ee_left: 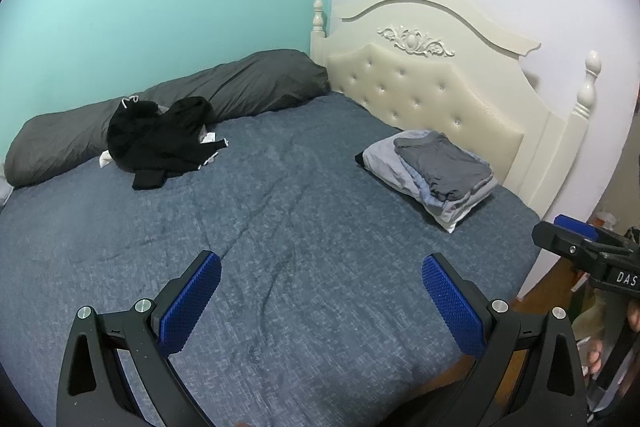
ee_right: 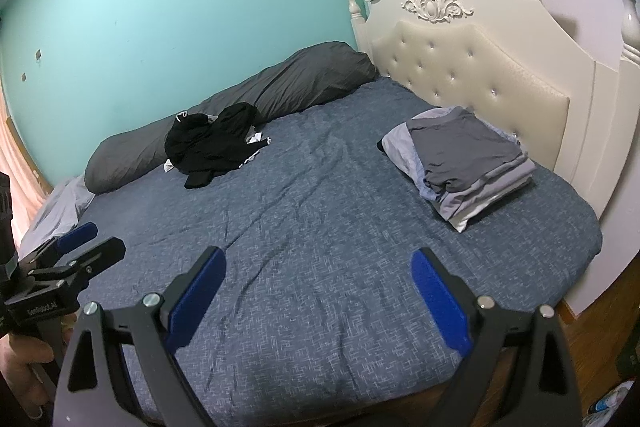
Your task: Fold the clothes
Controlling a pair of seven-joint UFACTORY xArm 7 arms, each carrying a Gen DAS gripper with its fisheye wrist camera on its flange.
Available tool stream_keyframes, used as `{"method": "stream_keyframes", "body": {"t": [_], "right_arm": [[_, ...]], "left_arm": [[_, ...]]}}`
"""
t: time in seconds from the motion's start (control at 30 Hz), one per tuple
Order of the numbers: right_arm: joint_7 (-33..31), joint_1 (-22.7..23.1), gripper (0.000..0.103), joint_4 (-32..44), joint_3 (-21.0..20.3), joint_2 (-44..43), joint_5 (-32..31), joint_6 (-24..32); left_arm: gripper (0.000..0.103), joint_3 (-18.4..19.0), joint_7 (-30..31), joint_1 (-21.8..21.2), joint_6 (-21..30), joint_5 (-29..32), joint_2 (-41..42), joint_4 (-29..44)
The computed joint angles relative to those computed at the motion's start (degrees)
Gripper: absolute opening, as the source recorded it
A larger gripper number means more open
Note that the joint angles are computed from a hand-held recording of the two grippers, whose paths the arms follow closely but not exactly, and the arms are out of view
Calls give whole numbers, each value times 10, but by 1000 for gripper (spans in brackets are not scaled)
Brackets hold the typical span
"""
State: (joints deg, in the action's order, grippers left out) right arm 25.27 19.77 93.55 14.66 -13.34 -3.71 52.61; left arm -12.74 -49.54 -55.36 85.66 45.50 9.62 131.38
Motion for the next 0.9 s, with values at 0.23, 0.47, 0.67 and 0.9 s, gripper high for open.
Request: {"method": "stream_keyframes", "body": {"t": [0.23, 0.47, 0.67, 0.9], "right_arm": [[1, 0, 95, -2, 0, 0, 1, 0], [4, -1, 95, -8, -2, -5, 2, -2], [5, -3, 95, -11, -1, -7, 2, -2], [4, -3, 95, -12, -2, -8, 4, -4]], "left_arm": [[103, 0, -2, 4, 0, -4, -3, -7], [103, -5, 0, 10, -6, -4, -6, -12], [103, -3, 5, 6, -4, -5, 0, -2], [103, -4, 9, 8, -6, -12, -2, -6]]}}
